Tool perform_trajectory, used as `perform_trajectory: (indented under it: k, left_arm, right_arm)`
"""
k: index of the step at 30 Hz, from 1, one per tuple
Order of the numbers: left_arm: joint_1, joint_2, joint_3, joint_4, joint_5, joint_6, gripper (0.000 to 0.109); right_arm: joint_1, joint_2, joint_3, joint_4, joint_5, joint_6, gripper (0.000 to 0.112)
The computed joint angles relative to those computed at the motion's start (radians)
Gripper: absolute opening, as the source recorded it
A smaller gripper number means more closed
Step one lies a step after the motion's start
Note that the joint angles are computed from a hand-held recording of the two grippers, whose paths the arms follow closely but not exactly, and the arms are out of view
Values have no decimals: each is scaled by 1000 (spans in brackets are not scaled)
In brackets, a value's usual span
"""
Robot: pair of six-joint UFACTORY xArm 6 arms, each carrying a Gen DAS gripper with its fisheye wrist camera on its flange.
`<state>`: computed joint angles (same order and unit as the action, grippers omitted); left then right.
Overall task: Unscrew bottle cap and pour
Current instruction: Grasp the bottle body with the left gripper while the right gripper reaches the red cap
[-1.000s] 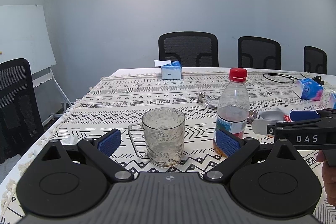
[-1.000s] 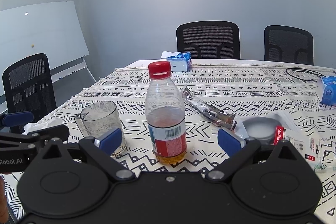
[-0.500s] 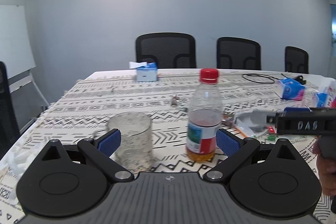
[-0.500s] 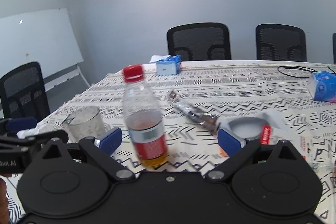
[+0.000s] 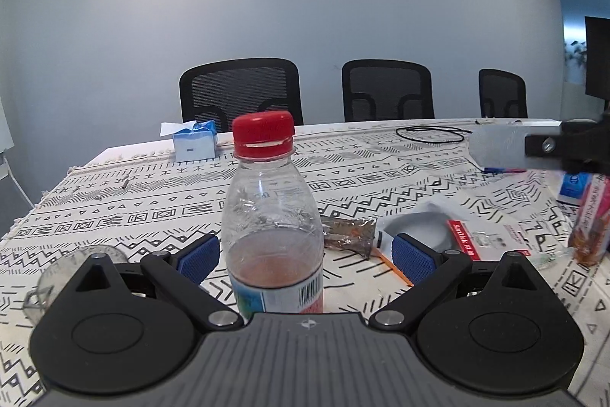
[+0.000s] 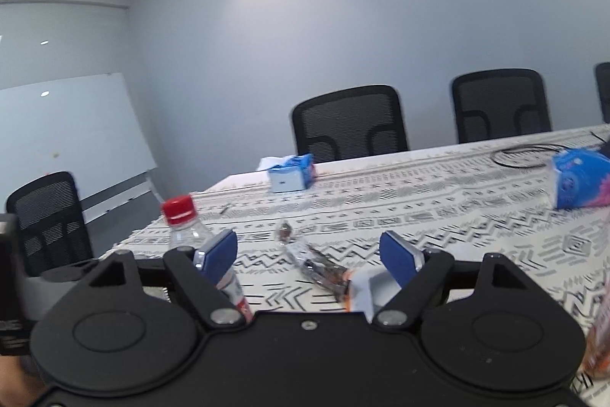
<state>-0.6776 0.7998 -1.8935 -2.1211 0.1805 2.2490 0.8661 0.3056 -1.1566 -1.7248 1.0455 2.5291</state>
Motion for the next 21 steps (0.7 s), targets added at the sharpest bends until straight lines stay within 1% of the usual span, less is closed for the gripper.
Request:
perform_trajectory:
  k: [1,3,4,5,6,8,9,10,11,12,14,15,16,19,21]
  left_arm:
    - [0,14,-18,-1,-4,2,98]
    - [1,39,-46,21,0,-23,98]
    - [7,50,-54,18,16,-25,98]
    - [13,55,-55,3,30,-12,98]
    - [20,60,-57,-22,46,11,96]
    - [33,74,-67,-79,75,73,87]
    - [34,88,-84,-65,77,60,73]
    - [34,106,-105,-36,70,27,62]
    - [32,120,-123,6,57,-23,61]
    - [30,133,-137,52,47,-78,59]
    - [31,153,-155,158,45,-195,59]
    - [33,160,-162,193,46,-234,59]
    - [33,162,-164,189,45,-231,59]
    - [33,163,-166,165,41,-206,58]
    - [36,162,-163,166,51,-211,58]
  right_arm:
    - [-18,-7,4,-42,-42,19,83]
    - [-86,-22,-5,-168,-190,84,83]
    - [-102,-21,-17,-190,-225,84,83]
    - [-133,-11,-51,-226,-286,63,82]
    - [-149,7,-88,-231,-320,20,82]
    - [-177,55,-175,-228,-385,-76,75]
    - [-189,84,-223,-220,-414,-127,73]
    - [-196,102,-251,-214,-430,-155,65]
    - [-200,130,-291,-196,-438,-194,50]
    - [-204,159,-332,-176,-446,-234,44]
    - [-220,217,-413,-139,-470,-305,39]
    - [-222,229,-430,-138,-476,-318,36]
    - [-224,240,-446,-136,-481,-332,33]
    - [-215,246,-453,-155,-477,-331,33]
    - [-214,243,-440,-199,-473,-297,32]
